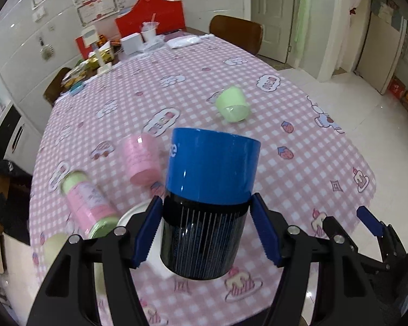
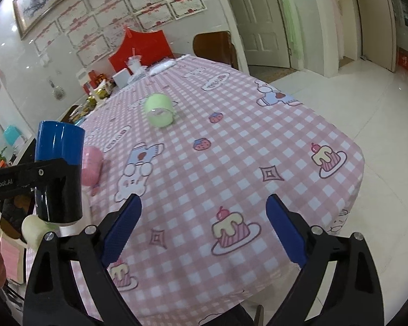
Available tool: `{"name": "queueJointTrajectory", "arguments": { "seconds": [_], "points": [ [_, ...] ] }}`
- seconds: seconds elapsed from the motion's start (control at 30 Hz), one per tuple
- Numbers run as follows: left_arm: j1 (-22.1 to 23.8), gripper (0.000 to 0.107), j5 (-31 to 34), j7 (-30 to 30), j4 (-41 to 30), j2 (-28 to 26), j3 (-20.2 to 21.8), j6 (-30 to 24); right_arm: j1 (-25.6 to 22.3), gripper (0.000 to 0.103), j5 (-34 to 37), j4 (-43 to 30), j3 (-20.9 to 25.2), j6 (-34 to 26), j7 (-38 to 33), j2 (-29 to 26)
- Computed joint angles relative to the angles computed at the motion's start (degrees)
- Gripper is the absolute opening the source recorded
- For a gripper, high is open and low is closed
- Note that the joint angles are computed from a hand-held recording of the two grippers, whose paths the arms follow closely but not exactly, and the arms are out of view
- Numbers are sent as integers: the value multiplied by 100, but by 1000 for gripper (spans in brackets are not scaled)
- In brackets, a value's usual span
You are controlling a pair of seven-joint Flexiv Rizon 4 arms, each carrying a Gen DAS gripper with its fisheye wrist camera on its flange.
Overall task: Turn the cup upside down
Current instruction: 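Lift the black-and-blue cup with the left gripper and tilt it upright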
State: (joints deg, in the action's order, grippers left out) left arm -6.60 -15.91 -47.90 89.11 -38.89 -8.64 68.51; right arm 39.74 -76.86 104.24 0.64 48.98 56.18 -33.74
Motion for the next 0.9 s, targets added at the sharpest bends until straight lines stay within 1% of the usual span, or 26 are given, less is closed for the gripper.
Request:
{"name": "queueJointTrajectory", "arguments": {
  "seconds": [0.07, 0.13, 0.23, 0.33, 0.4, 0.53, 0.73, 0.9],
  "points": [
    [174, 66, -132, 95, 246, 179, -105, -18, 63, 89, -60, -13, 14, -55, -28, 28],
    [207, 66, -159, 1, 408, 324, 14, -128, 113, 89, -60, -73, 41, -114, -139, 26],
    [377, 66, -295, 17, 625, 488, 27, -361, 184, 89, -59, -191, 66, -158, -353, -11],
    [451, 66, -349, -23, 859, 615, 122, -369, 275, 89, -66, -327, 58, -173, -537, -87],
    [521, 66, -412, -98, 968, 670, 182, -481, 325, 89, -49, -441, 48, -154, -682, -159],
    [596, 66, -428, -431, 914, 604, 368, -916, 388, 89, 45, -626, -1, -40, -933, -289],
    [627, 66, -299, -761, 805, 350, 492, -1082, 532, 89, 313, -881, -96, -2, -1333, -494],
    [606, 66, -165, -993, 705, 163, 533, -951, 661, 89, 578, -1072, -163, -85, -1660, -669]
  ]
}}
